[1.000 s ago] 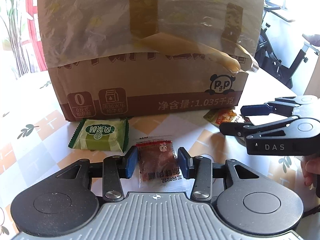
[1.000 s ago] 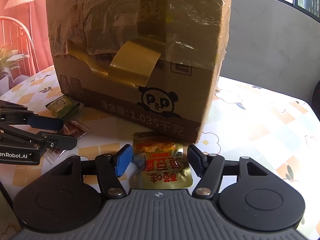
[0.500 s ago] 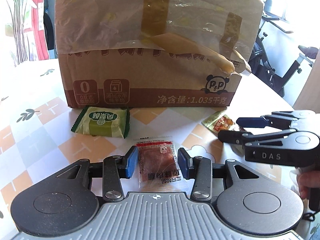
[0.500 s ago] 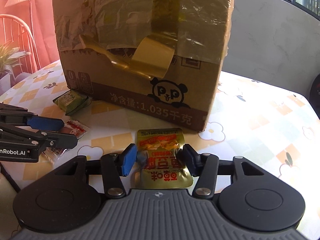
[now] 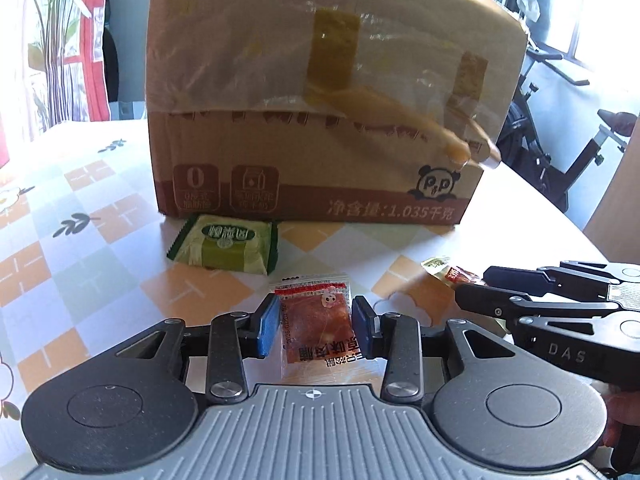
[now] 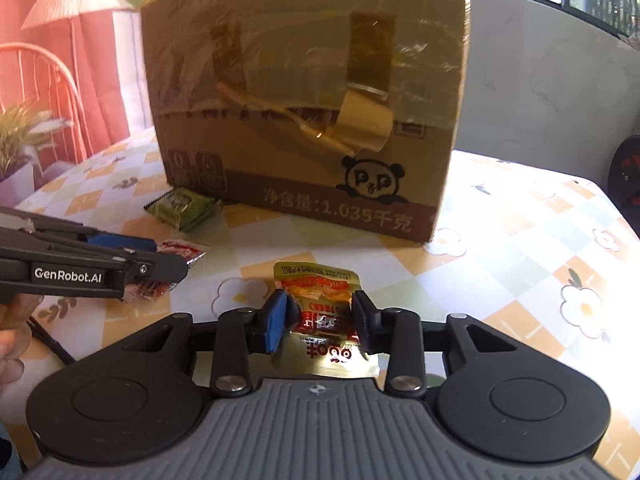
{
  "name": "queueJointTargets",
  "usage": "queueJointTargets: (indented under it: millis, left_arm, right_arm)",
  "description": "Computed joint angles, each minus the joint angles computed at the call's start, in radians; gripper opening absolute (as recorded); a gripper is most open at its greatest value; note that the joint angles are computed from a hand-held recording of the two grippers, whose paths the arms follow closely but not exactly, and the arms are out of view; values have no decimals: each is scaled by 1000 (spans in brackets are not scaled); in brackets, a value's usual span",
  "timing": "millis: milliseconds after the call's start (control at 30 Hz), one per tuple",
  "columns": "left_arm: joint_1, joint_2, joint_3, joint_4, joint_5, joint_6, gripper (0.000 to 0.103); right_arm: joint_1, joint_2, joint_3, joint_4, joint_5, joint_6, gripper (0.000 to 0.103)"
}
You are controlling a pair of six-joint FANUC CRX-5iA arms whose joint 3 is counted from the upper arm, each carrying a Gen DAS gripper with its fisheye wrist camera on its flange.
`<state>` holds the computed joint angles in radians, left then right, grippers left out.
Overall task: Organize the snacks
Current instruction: 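Carry the jerky packet and gold-red pouch over the box, then open both grippers to drop the jerky packet and pouch into the box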
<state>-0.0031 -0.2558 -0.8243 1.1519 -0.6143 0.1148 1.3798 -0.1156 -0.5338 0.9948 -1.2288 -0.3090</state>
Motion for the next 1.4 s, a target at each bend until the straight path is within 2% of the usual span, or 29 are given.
queueJointTargets:
  millis: [267,467,733,900,967,1033,1200,1267,1400]
  left_arm:
    - [-20,-23,-13,45,8,-40,41]
    - [-38,-55,-26,80,12,-89,41]
    - [-66,-120,-37,213,14,-200,41]
    - [-91,-110,25,340,-1,-270,41]
    - [-114,-98,58,426,4,-307,41]
    - [-123,-73,104,455,3,-299,41]
    - [-224,-6,212,568,116,-381,41]
    - [-232,36,265,539,112,-351,41]
    - [-248,115,358,390,151,-225,41]
  right_arm:
    - [22,-41,-42,36,-16,-113,37]
    - [45,-56,-39,44,-46,-120,37]
    - [79,-62,-4,138,-143,-50,37]
    - [44,-89,21,232,-155,4,37]
    - [11,-97,36,277,-139,45,37]
    - [-39,-99,52,332,-103,95,37]
    - [-184,-89,99,418,30,186,38]
    - [-243,-76,117,436,89,215,38]
    - [-338,-58,143,394,190,263,38]
